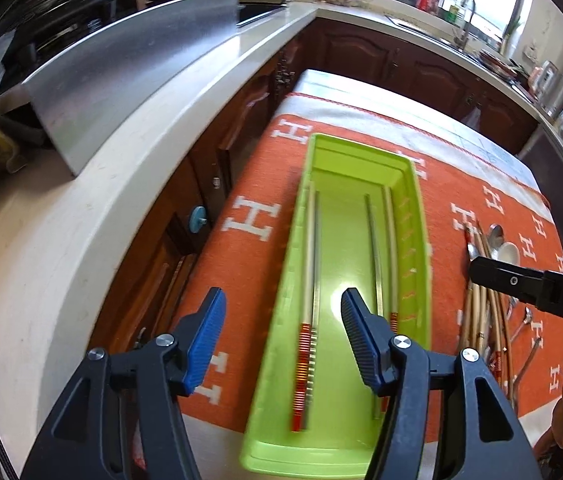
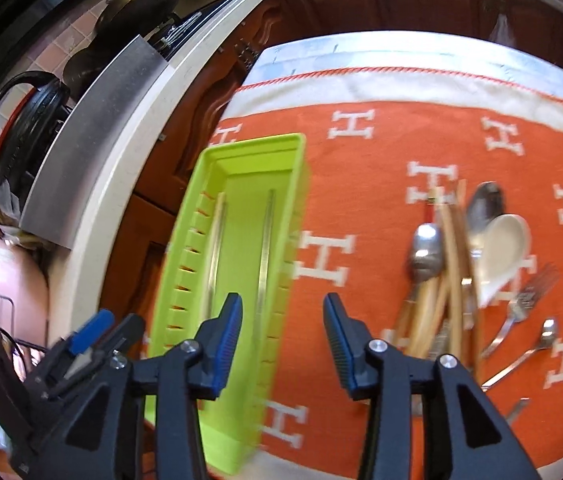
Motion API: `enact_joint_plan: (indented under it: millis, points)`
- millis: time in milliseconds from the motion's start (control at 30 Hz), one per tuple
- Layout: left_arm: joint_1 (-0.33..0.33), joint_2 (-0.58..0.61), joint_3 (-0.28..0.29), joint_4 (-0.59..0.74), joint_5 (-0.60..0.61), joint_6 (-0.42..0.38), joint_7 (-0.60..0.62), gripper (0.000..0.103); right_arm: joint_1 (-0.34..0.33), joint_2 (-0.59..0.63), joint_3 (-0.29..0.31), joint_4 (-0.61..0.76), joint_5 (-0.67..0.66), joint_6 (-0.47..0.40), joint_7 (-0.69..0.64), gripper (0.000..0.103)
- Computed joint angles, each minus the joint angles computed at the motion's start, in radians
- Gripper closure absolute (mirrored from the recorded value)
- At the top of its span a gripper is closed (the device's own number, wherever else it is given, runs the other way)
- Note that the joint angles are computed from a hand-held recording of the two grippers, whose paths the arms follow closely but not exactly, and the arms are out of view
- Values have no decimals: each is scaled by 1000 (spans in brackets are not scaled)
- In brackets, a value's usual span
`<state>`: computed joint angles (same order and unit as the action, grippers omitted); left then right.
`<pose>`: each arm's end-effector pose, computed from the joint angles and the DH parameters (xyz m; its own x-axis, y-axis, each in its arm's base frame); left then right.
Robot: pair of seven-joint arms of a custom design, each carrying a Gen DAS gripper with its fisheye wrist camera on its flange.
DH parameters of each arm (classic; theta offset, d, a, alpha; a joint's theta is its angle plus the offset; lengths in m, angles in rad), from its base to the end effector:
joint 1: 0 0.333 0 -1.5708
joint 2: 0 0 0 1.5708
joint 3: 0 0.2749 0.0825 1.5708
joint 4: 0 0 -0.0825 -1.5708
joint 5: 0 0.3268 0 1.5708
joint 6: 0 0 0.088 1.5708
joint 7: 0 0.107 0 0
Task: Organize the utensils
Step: 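Move both tools back over the utensil pile, then grasp a wooden-handled spoon with the left tool while the right grasps a wooden chopstick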
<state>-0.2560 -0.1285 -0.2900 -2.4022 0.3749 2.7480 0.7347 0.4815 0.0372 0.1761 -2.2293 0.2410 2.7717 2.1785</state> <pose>0.3975 -0.2607 0.4077 -0.0511 -0.9954 0.0807 -0.8698 0.0046 -0.4934 0.4217 0.3119 0.4067 -0.0790 -0.9042 -0.4197 -0.9398 0.2080 -0.2713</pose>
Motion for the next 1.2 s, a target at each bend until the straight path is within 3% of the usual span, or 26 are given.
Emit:
enact_joint_plan:
  millis: [133, 233, 533, 667, 833, 900, 967, 1200]
  points:
    - [-29, 26, -11, 35, -28, 3, 34, 44, -14, -107, -12, -131, -67, 71, 39, 59]
    - [-56, 48, -19, 64, -48, 4, 61, 42, -19, -191, -32, -221, -48, 94, -2, 59]
    - [-142, 140, -36, 151, -156, 28, 190, 42, -136, -383, -3, -420, -229, 85, 93, 59]
    - [-167, 194, -42, 196, -232, 33, 259, 42, -131, -400, -34, -448, -234, 65, 72, 59]
    - [-191, 274, -42, 264, -290, 20, 313, 47, -50, -361, -110, -445, -121, 68, -84, 60]
    - [-205, 309, -35, 299, -278, 2, 309, 55, -31, -340, -121, -444, -84, 85, -145, 72]
    - [-216, 342, -29, 330, -268, -11, 307, 58, 15, -306, -157, -430, 8, 94, -241, 77]
    - [-228, 427, -16, 420, -266, -59, 322, 80, 62, -186, -190, -361, 291, 92, -523, 91]
